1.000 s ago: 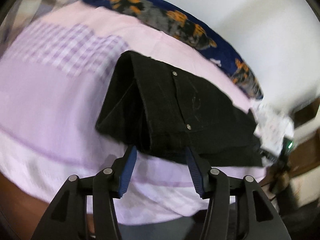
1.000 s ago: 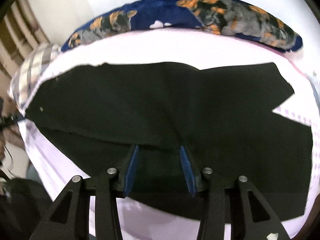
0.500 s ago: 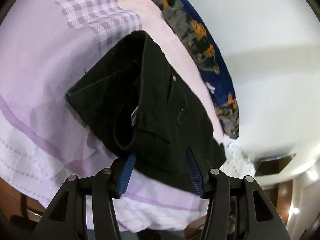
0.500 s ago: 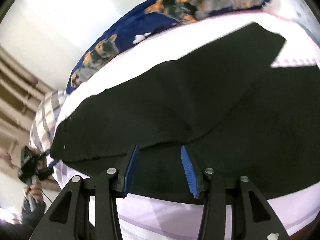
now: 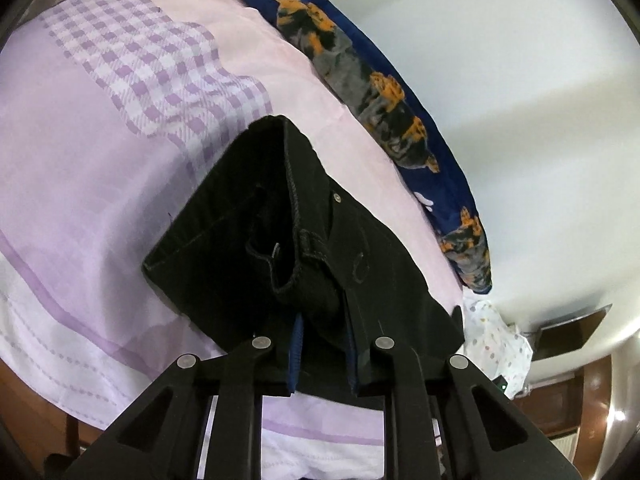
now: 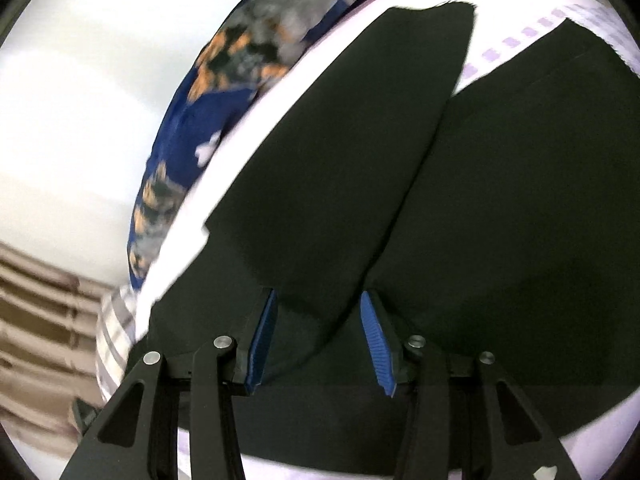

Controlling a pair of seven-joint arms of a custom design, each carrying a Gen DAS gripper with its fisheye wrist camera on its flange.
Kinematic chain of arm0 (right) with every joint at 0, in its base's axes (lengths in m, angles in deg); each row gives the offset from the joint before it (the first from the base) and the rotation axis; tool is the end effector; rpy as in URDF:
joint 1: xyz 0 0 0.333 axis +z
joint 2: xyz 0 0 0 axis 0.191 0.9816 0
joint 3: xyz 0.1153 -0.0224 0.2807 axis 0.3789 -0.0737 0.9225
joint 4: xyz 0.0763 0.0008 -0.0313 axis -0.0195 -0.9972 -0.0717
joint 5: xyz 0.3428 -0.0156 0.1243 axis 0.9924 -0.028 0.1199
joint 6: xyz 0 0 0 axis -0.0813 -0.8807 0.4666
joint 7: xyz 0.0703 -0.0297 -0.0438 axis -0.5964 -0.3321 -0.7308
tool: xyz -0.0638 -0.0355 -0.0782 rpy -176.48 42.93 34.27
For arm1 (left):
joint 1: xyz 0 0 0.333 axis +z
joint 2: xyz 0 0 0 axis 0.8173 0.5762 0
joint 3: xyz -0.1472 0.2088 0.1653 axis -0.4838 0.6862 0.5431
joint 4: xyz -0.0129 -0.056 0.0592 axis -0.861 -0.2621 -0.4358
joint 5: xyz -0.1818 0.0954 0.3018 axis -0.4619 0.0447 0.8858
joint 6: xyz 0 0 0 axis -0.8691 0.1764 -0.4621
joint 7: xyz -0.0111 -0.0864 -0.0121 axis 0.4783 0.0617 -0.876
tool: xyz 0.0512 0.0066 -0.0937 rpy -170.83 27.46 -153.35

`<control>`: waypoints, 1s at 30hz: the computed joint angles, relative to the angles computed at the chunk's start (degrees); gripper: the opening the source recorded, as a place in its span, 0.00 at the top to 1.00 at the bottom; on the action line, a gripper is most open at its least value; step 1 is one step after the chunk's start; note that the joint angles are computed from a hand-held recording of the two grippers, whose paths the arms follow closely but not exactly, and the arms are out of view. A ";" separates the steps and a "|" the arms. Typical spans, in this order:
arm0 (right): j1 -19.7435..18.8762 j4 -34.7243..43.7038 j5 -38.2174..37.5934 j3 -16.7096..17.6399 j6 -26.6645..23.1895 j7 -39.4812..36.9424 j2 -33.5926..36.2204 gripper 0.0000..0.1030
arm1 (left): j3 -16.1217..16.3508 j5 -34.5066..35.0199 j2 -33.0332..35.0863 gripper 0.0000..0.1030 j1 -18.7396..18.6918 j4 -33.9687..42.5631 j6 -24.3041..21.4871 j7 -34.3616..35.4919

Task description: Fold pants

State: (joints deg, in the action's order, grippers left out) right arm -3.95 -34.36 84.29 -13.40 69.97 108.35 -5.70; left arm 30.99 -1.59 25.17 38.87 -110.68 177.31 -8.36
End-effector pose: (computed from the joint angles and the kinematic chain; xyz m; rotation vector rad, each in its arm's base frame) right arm 0.6181 -0.1492 0.4636 -1.4717 1.8259 0.2635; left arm 0.3833 -0.0784 0.5113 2.6528 -0.9503 1.3360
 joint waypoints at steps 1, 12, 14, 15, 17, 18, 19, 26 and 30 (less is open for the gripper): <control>-0.04 1.47 0.35 -0.05 0.62 0.74 1.21 0.60 | -0.03 0.28 0.24 0.82 0.48 0.39 -0.79 -0.22; -5.08 20.72 1.29 2.87 3.61 14.01 14.88 0.62 | -2.23 3.42 1.01 0.82 5.81 2.61 -6.31 -2.57; -6.26 25.91 0.46 3.90 2.74 17.26 18.64 0.66 | -2.52 4.20 1.40 0.82 6.53 3.27 -7.33 -2.81; -6.65 27.60 -0.24 4.41 2.76 18.35 19.90 0.66 | -2.71 4.44 1.45 0.82 6.82 3.38 -7.61 -3.04; -6.59 30.74 -2.75 4.96 3.61 19.97 22.14 0.71 | -2.86 4.86 1.92 0.82 7.33 3.95 -8.47 -3.44; -6.40 32.25 -4.30 5.16 3.84 20.77 23.12 0.78 | -2.97 5.11 2.11 0.82 7.55 4.14 -8.75 -3.52; -5.98 35.04 -6.85 4.93 3.25 22.21 24.72 0.86 | -3.25 5.61 2.21 0.82 7.93 4.37 -9.09 -3.63; -7.22 31.04 -11.77 6.45 7.01 19.53 20.89 0.95 | -3.07 7.91 3.70 0.82 9.07 6.94 -11.70 -1.88; -6.80 19.96 -11.79 5.01 12.77 13.89 11.49 0.96 | -1.69 7.86 4.73 0.82 8.59 8.62 -12.97 2.06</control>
State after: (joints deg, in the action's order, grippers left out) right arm -10.75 -14.40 72.50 -8.39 82.74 122.24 5.80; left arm 29.30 6.27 29.89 47.46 -102.06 164.34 -6.30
